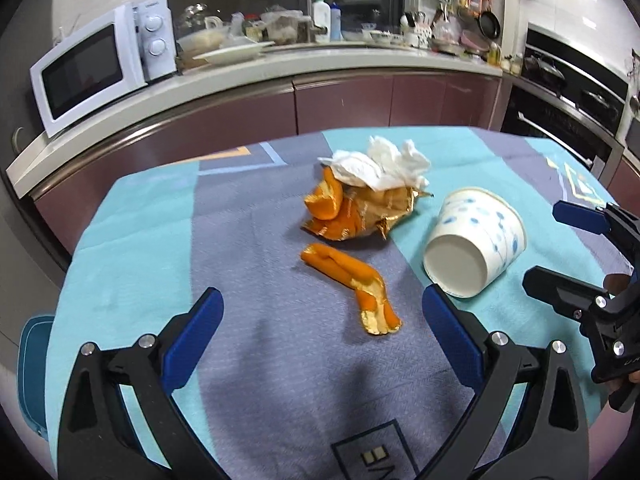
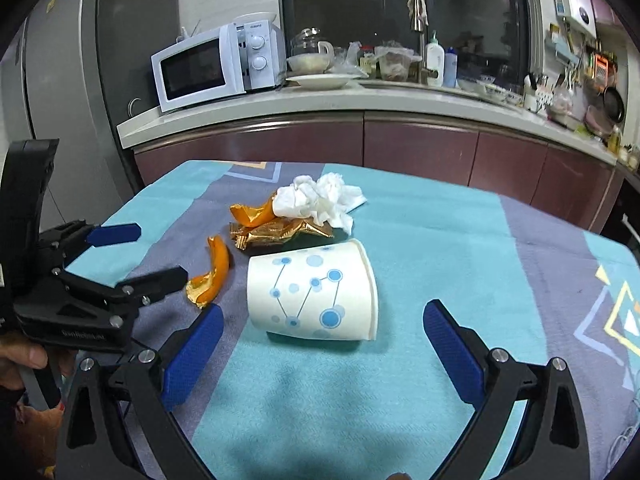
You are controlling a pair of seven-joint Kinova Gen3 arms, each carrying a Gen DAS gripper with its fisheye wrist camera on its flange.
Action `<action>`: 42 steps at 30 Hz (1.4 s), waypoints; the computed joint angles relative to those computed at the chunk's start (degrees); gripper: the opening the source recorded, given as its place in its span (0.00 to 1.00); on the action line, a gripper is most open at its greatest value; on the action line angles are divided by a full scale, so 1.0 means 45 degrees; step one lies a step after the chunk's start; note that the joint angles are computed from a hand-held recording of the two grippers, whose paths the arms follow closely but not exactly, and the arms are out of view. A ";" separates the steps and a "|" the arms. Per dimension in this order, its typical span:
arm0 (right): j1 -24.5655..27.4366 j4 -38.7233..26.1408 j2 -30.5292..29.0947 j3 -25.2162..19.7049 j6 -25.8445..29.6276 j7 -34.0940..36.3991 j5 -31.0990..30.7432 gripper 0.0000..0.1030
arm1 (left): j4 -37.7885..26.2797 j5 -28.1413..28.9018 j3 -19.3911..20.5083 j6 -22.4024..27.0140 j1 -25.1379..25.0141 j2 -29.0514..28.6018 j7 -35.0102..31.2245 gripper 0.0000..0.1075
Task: Collect trash
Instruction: 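Grasp the orange peel with the left gripper while the right gripper grasps the blue-dotted cup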
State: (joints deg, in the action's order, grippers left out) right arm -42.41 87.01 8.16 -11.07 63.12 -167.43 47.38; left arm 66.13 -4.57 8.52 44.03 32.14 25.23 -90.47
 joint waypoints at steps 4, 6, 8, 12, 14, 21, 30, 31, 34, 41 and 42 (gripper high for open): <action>0.0294 0.0031 0.0010 0.0094 -0.0453 0.0244 -0.0376 0.94 | -0.0733 -0.0039 0.0118 0.0522 0.0155 0.0551 -0.0368 0.91; 0.0450 0.0087 -0.0023 0.0147 -0.0746 0.0349 -0.0585 0.94 | -0.1153 -0.0201 -0.0027 0.0817 0.0386 0.0849 -0.0351 0.91; 0.0605 0.0199 -0.0069 0.0192 -0.1155 0.0367 -0.0752 0.94 | -0.1532 -0.0254 -0.0094 0.1065 0.0508 0.1139 -0.0381 0.91; 0.0873 0.0077 0.0072 0.0309 -0.1452 0.0681 -0.1197 0.94 | -0.2390 -0.0390 -0.0225 0.1784 0.0709 0.1724 -0.0573 0.91; 0.0925 -0.0020 0.0185 0.0352 -0.1557 0.0889 -0.1356 0.94 | -0.2534 -0.0423 -0.0321 0.1882 0.0770 0.1817 -0.0553 0.91; 0.0879 -0.0226 0.0501 0.0614 -0.1606 0.1187 -0.1644 0.94 | -0.3354 -0.0145 -0.0364 0.2675 0.0669 0.2299 -0.0623 0.85; 0.0902 -0.0545 0.0795 0.0841 -0.1395 0.1500 -0.2099 0.94 | -0.3577 0.0447 -0.0074 0.2643 0.0501 0.2400 -0.1524 0.34; 0.0916 -0.0612 0.0841 0.0870 -0.1337 0.1538 -0.2161 0.94 | -0.3606 0.0489 -0.0074 0.2666 0.0501 0.2408 -0.1575 0.32; 0.0932 -0.0787 0.0956 0.0939 -0.1203 0.1673 -0.2355 0.93 | -0.3583 0.0823 0.0013 0.2688 0.0314 0.2390 -0.1664 0.23; 0.0939 -0.0913 0.1068 0.1049 -0.1248 0.1866 -0.2657 0.74 | -0.3261 0.1232 0.0109 0.2534 0.0048 0.2185 -0.2009 0.14; 0.0964 -0.0828 0.1014 0.1049 -0.1397 0.1868 -0.2696 0.74 | -0.3206 0.1316 0.0139 0.2512 -0.0016 0.2155 -0.2035 0.13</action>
State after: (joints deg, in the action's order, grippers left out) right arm -38.07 83.29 12.72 -6.35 56.84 -159.02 35.25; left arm 51.70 1.35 9.15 55.33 32.07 34.93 -99.63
